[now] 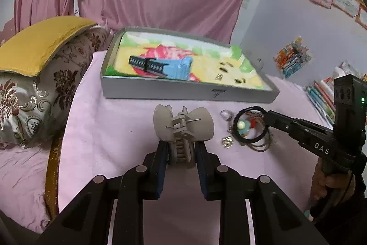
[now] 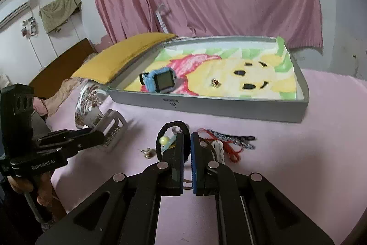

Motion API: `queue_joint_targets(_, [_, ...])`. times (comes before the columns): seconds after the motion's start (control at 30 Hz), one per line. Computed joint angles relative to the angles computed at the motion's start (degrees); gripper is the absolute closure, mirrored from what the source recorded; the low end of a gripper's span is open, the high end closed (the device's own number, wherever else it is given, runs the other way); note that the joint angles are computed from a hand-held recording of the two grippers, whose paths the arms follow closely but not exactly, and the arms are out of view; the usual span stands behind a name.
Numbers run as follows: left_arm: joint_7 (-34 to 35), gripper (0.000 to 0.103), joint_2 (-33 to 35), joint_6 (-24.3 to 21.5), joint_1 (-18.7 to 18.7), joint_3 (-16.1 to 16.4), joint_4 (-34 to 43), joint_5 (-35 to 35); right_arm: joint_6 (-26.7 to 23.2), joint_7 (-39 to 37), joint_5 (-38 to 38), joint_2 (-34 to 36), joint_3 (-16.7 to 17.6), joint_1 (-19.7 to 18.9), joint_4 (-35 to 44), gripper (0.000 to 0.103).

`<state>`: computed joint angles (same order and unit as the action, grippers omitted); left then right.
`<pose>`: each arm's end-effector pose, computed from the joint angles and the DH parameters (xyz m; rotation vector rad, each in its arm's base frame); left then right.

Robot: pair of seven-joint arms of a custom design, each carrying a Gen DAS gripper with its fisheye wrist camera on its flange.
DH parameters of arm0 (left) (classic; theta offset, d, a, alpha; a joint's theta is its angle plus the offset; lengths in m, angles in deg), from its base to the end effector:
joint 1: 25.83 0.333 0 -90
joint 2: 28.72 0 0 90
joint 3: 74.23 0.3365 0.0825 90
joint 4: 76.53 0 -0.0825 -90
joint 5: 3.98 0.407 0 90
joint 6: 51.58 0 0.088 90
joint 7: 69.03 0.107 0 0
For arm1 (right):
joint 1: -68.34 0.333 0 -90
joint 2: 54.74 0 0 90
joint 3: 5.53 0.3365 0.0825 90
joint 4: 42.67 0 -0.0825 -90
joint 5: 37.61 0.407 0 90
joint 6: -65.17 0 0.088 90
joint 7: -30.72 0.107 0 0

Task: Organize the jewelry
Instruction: 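Grasp the beige claw clip with the left tool while the right tool grasps the black hair tie, then carry the clip and hair tie into the tray while both tools open to release them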

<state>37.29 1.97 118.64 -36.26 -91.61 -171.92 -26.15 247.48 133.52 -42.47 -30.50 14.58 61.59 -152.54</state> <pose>0.6958 -0.2917 0.3982 -1.5899 2.1788 -1.1464 0.6856 0.1415 0.3926 -1.6383 1.6351 -0.4773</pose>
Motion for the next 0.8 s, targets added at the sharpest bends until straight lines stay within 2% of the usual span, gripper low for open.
queue_joint_targets(0.07, [2.9, 0.081, 0.1, 2.4, 2.3, -3.3, -0.8, -1.7, 0.8, -0.7, 0.0, -0.2, 1.4, -1.3, -0.5, 0.098])
queue_joint_targets(0.17, [6.4, 0.081, 0.2, 6.0, 4.7, -7.2, -2.0, -3.9, 2.9, -0.2, -1.2, -1.1, 0.8, -0.9, -1.6, 0.098])
queue_joint_targets(0.23, [7.9, 0.081, 0.4, 8.7, 6.2, -9.6, -2.4, -5.2, 5.1, 1.0, -2.5, -1.9, -1.2, 0.6, -2.4, 0.098])
queue_joint_targets(0.4, [7.7, 0.081, 1.5, 16.0, 7.5, -12.7, -2.4, -4.5, 10.4, 3.7, -5.7, -3.5, -7.0, 5.1, -3.7, 0.098])
queue_joint_targets(0.43, [6.8, 0.081, 1.8, 18.3, 6.4, -11.9, -1.9, -3.9, 11.5, 4.2, -6.4, -3.7, -7.6, 5.4, -3.7, 0.098])
queue_joint_targets(0.5, [5.3, 0.081, 2.4, 22.9, 2.5, -8.3, -0.8, -2.9, 14.6, 5.0, -7.2, -3.6, -9.5, 6.7, -3.4, 0.098])
queue_joint_targets(0.63, [3.4, 0.081, 5.2, 30.1, -4.1, -2.2, 3.6, -2.0, 21.1, 4.5, -5.6, -3.1, -16.5, 12.9, -2.5, 0.098])
queue_joint_targets(0.7, [2.4, 0.081, 6.7, 32.0, -6.1, -0.3, 6.0, -1.4, 24.1, 3.2, -3.8, -2.4, -20.4, 16.5, -1.6, 0.098])
queue_joint_targets(0.8, [1.7, 0.081, 8.7, 31.9, -10.2, 4.5, 10.3, -2.9, 26.5, 1.9, -2.4, -1.1, -23.2, 18.8, 0.0, 0.098])
